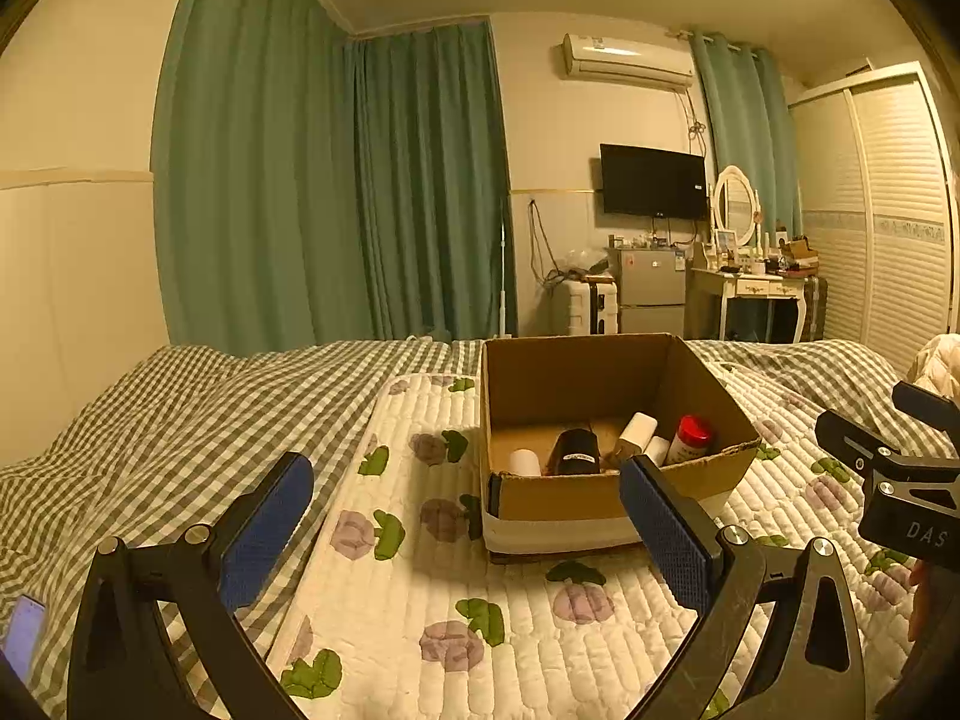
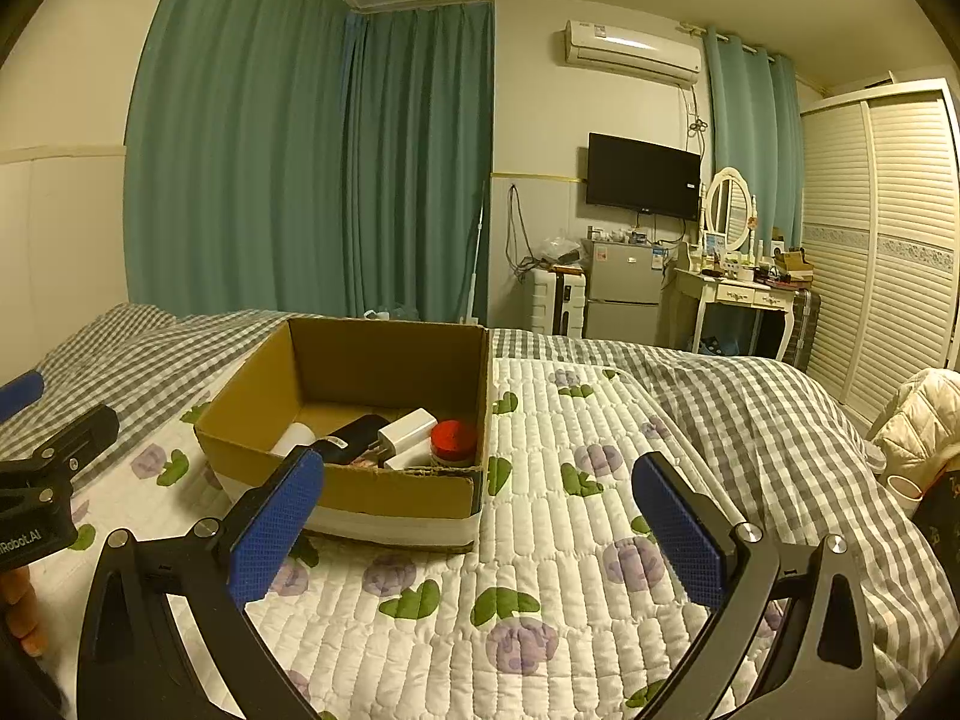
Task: Organize rigid objects
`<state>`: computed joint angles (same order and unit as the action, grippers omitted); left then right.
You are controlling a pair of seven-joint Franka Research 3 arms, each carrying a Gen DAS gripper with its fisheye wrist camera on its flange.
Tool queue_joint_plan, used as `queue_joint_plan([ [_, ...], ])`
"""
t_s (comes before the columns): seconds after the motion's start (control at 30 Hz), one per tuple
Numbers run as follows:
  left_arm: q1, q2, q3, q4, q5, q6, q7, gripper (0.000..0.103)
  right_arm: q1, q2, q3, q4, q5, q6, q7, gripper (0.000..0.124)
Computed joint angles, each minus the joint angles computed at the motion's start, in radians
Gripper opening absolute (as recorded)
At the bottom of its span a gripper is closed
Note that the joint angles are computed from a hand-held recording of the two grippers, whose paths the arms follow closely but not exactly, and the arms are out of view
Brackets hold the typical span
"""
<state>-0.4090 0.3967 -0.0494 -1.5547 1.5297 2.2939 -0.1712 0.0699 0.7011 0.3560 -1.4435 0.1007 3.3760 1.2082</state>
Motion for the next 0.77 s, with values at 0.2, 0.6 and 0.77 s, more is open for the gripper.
queue_joint_plan([
  [0.2, -0.001, 0.001, 0.0, 0.0, -0.001, -0.005, 0.002, 0.103, 0.001, 0.0, -0.002, 0.001, 0.003, -0.005, -0.001, 0.103],
  [0.6, 0.002, -0.003, 0.0, -0.008, 0.001, 0.001, 0.001, 0.103, 0.016, -0.005, -0.021, -0.001, 0.017, -0.012, -0.009, 0.103],
  [0.77, 0.006, 0.002, -0.001, -0.003, -0.008, 0.007, 0.019, 0.103, 0.021, -0.005, -0.026, 0.002, 0.026, -0.019, -0.014, 0.103],
])
